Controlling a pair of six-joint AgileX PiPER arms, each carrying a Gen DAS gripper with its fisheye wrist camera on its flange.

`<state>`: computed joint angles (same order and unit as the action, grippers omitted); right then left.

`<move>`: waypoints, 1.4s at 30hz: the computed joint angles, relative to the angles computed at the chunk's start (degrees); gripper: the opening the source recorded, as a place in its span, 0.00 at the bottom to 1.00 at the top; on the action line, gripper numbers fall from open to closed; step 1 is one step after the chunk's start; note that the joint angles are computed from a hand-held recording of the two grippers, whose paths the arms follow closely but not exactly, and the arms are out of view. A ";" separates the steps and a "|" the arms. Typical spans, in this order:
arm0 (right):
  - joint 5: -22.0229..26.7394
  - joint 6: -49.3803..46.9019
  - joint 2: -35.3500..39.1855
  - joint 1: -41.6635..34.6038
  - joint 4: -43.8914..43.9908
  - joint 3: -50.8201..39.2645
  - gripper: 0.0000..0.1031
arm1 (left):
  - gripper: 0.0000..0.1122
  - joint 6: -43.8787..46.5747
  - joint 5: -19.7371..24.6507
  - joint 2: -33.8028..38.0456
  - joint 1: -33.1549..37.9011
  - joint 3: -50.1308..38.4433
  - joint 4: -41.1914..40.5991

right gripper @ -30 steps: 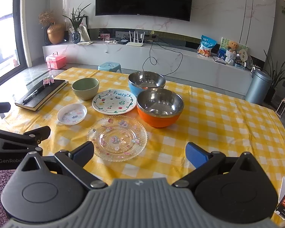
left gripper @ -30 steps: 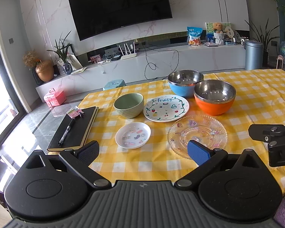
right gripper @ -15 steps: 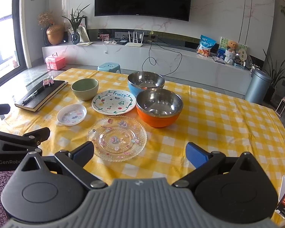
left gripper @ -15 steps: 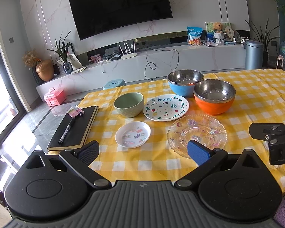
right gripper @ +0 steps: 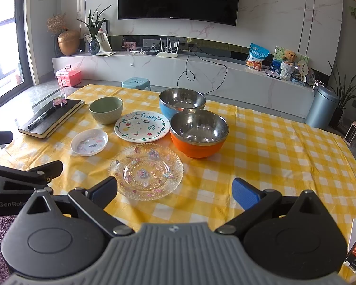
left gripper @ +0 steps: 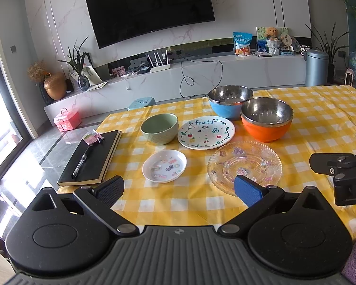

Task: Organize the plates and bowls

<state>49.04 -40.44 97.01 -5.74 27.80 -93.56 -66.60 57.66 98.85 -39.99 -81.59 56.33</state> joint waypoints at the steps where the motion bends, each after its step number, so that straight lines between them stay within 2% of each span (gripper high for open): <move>1: -0.07 0.04 -0.02 0.03 0.00 0.09 0.97 | 0.92 0.02 0.03 0.11 0.01 -0.12 -0.03; 33: -1.36 0.37 -0.27 0.71 -0.51 1.74 0.97 | 0.92 -1.48 -1.54 -0.29 0.61 2.00 -0.60; 38: -3.30 -0.76 0.17 -0.04 2.38 3.54 0.97 | 0.92 -2.87 -5.16 -0.67 2.46 3.36 -2.22; 42: -5.99 -4.45 1.33 -1.88 9.24 6.01 0.97 | 0.92 -5.83 -13.30 -2.14 5.81 6.16 -5.66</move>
